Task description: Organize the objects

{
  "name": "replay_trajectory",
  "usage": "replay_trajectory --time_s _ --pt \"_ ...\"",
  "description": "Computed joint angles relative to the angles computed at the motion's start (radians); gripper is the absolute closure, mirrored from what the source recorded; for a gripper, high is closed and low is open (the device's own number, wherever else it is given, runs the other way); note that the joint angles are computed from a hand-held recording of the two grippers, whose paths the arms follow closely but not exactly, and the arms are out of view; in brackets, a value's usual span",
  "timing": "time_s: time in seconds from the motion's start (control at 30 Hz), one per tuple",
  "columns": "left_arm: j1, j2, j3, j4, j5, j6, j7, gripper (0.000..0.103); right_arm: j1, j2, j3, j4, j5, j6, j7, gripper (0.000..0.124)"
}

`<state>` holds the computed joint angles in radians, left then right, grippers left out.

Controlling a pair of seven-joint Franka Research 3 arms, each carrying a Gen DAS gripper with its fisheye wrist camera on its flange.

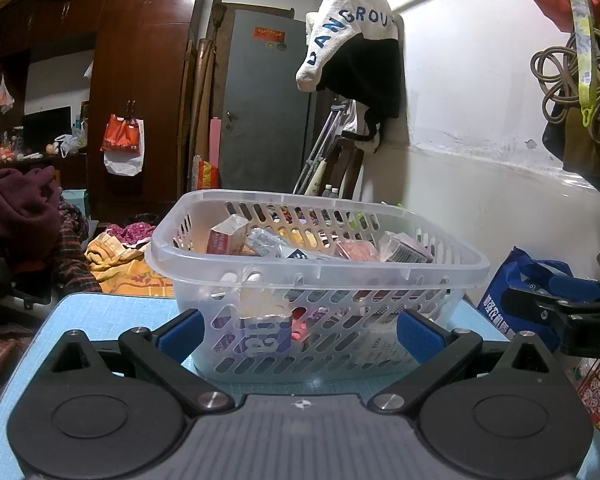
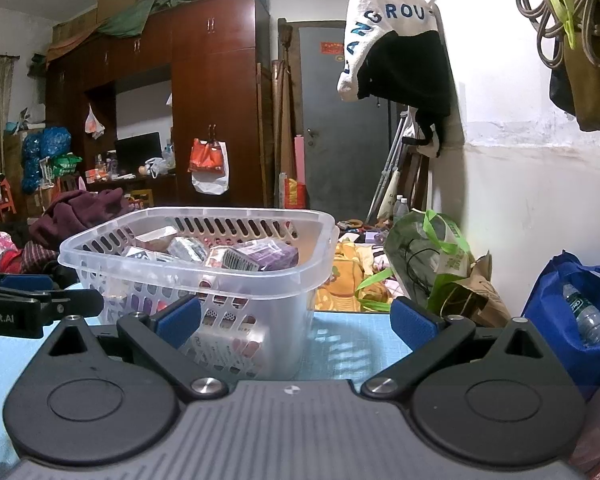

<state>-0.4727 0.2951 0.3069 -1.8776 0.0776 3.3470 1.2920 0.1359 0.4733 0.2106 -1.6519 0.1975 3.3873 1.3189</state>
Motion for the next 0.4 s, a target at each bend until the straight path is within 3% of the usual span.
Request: replay_trajectory --time_s 0.17,0.27,0.4 --pt "0.02 -0.002 -0.022 -0.001 0.006 0.001 -0.002 0.0 0.001 0.0 -0.001 0.001 -0.001 -0.001 0.0 0.021" --pt "0.077 -0.006 -0.084 -0.005 0.023 0.016 -0.005 0.0 -0.002 0.005 0.004 0.003 -0.005 0.001 -0.002 0.021" --pt "0.025 -0.004 -0.036 -0.009 -0.025 0.029 0.022 0.0 -0.012 0.008 0.015 0.003 -0.014 0.002 -0.002 0.021"
